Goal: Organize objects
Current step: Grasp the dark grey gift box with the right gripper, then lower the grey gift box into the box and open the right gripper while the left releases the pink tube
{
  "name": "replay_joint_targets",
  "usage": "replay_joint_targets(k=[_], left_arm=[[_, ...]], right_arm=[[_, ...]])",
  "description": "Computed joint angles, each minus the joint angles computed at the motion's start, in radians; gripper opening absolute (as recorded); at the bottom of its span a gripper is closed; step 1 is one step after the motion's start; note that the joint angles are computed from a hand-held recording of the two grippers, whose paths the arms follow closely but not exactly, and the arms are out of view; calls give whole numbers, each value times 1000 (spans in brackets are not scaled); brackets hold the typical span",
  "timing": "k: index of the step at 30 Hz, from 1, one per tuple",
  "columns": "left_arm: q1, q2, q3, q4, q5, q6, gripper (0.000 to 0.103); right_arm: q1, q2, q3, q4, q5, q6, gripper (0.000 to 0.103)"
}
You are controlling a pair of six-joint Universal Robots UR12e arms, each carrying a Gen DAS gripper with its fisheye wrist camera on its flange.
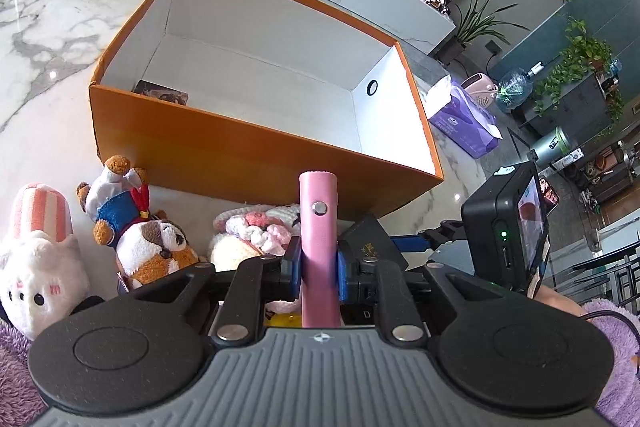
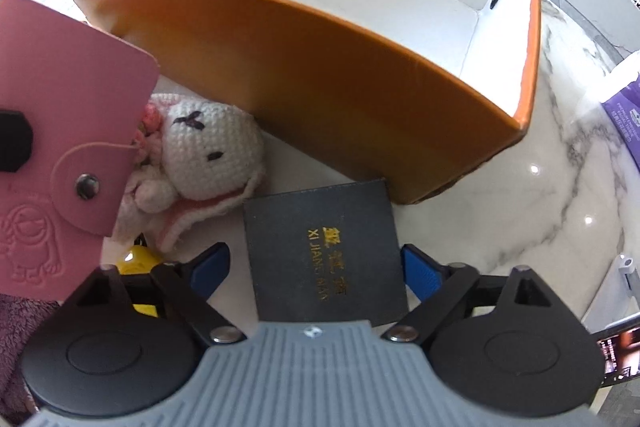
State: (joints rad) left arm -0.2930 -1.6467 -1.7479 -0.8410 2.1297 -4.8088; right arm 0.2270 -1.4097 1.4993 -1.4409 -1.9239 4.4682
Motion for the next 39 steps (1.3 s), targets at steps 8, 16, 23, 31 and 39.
replay_joint_targets(k=[8,16,23,31,39], left_arm=[[-11,11,-7,13,20,-11,20],[-23,45,-31,53,37,15,20],[-25,100,-42,21,87,56,20],[37,143,-44,-25,125,164,20],[153,161,-105,36,22,284,20]], right_arm=[[4,-3,-6,3,-5,14,79],[46,13,-91,15,-61,46,79],[90,62,-248,58,-168,14,79],[51,96,-345,96,-300,-3,79],[-41,70,-221,-3,-300,130,79]])
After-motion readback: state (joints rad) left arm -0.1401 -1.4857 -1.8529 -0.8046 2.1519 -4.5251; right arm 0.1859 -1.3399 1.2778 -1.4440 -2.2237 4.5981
